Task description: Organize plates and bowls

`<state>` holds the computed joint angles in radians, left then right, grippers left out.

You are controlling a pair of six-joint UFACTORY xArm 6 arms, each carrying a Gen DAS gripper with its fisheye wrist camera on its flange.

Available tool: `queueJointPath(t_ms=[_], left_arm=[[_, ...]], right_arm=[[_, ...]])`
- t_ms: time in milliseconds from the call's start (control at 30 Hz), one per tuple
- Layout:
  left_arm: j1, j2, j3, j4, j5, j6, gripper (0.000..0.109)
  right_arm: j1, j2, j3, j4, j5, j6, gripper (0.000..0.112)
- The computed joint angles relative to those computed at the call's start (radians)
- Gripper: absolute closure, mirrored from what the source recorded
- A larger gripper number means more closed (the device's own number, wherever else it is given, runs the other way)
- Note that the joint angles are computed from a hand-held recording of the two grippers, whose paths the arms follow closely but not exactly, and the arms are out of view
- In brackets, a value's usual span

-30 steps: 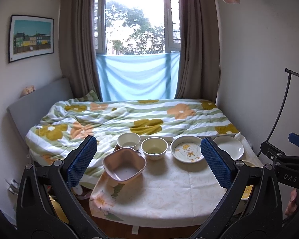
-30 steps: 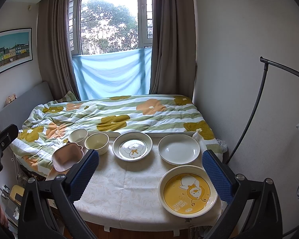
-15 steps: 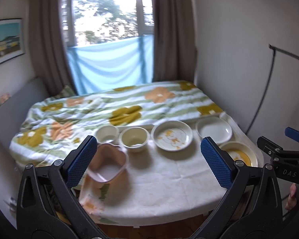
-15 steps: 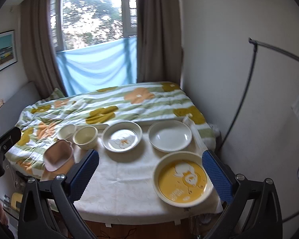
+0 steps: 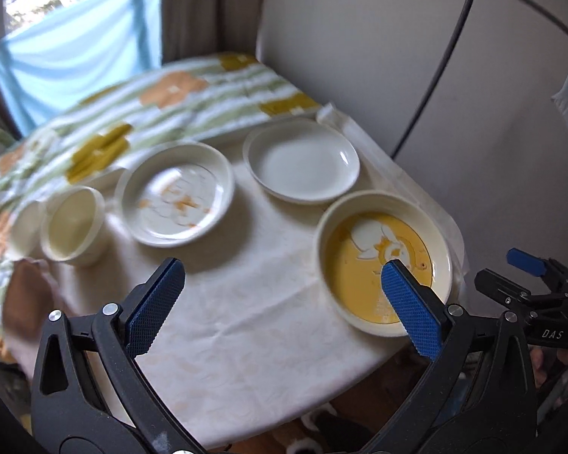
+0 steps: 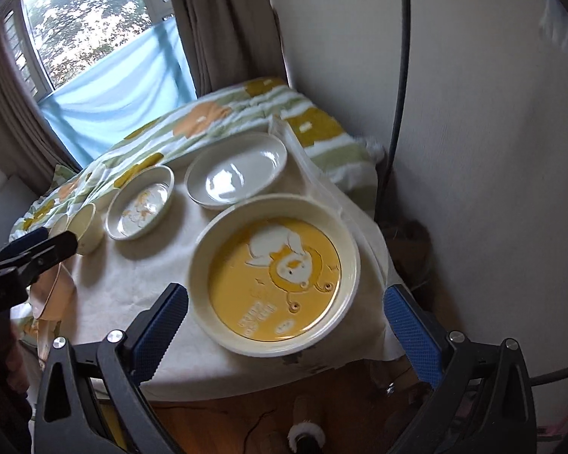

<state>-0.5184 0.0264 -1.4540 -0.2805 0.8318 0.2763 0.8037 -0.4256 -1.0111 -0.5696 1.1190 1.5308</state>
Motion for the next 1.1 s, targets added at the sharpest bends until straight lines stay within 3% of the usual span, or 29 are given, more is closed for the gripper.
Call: queueJointPath(t_ms=[100, 200, 400, 500, 567, 700, 1100], left_arm=[[-0.017, 0.151, -0.124, -0.033, 0.087, 0.016, 0.007], [-0.032, 0.274, -0.227, -0.040, 0.166, 0.031, 0.023], [-0.052, 0.423, -0.364, -0.045, 0.290, 0.043, 0.052], [-0.054, 0.444, -0.389, -0.047, 0.331, 0.054, 0.065], [-0.057, 0.458, -0.406, -0.048, 0.351, 0.057, 0.078], [-0.062, 0.459, -0.403, -0.052, 0.354, 0.066, 0.082], [-0.078, 0.426, -0.364, -0.031, 0.324, 0.051, 0.085]], right_arm=[[-0.102, -0.072, 0.143, 0.079, -0.171, -0.057, 0.014], [-0.189, -0.093, 0.237, 0.175, -0.309, -0.155, 0.034], [-0.297, -0.095, 0.335, 0.323, -0.462, -0.309, 0.062], [-0.323, -0.099, 0.362, 0.369, -0.500, -0.360, 0.078], [-0.333, -0.099, 0.369, 0.392, -0.514, -0.384, 0.083], [-0.348, -0.090, 0.375, 0.425, -0.540, -0.429, 0.098], [-0.362, -0.069, 0.345, 0.481, -0.512, -0.516, 0.098]])
